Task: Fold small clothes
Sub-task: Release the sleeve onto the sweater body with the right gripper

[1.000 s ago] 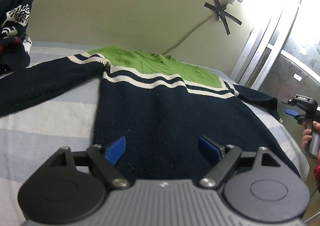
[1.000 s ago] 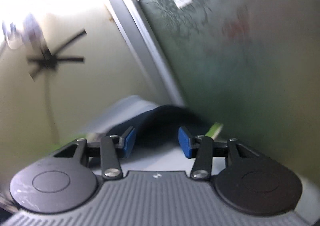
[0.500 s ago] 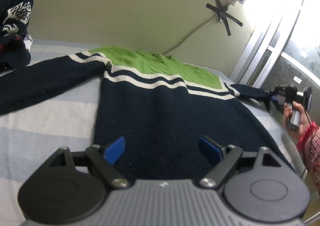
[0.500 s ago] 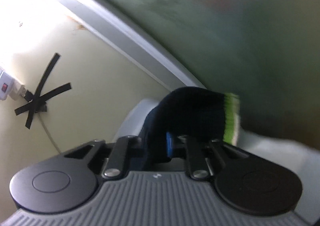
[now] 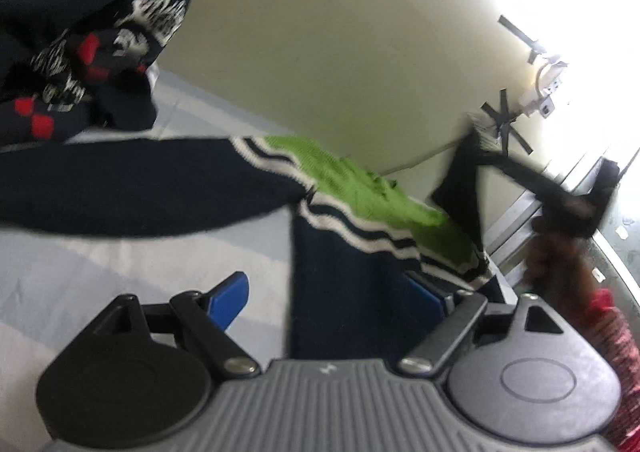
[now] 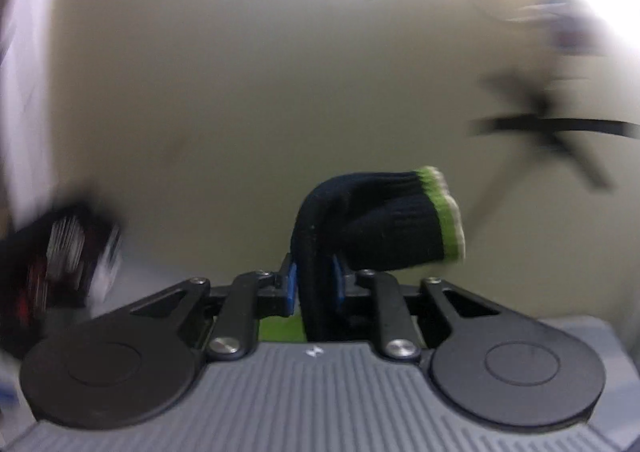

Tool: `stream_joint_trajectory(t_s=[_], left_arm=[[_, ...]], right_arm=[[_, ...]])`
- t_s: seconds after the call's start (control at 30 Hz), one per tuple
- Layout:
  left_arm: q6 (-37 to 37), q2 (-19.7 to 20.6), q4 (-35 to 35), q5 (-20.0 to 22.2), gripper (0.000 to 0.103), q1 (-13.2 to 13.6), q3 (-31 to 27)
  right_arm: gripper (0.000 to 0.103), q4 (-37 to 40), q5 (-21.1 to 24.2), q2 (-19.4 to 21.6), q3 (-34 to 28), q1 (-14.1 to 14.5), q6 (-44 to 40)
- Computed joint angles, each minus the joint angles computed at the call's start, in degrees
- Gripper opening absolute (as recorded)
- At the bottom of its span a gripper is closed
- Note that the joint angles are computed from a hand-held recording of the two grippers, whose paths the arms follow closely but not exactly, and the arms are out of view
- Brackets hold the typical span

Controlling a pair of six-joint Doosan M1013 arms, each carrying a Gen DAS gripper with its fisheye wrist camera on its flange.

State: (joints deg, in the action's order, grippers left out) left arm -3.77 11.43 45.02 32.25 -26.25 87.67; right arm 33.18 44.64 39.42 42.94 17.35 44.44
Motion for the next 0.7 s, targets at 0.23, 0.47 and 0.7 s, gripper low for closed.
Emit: stream_joint_trajectory(t_s=[0.23,0.47,0.7], left_arm=[[2.38,-1.32,-1.85,0.37,0.092,0.24,2.00],[2.27,0.03,-1.36,-0.01,0.093,0.70,1.56],[4.71,1.11,1.62,4.34,0.093,-0.89,0.20]], right_arm=[[0.064,-10.09,2.29,-2.12,8.55,1.98,-14.78],[0.072,-22.95,-2.54,0.02,1.28,-1.85,14.76],[0.010,-32.64,6.73,6.34,-8.53,-2.85,29.01]])
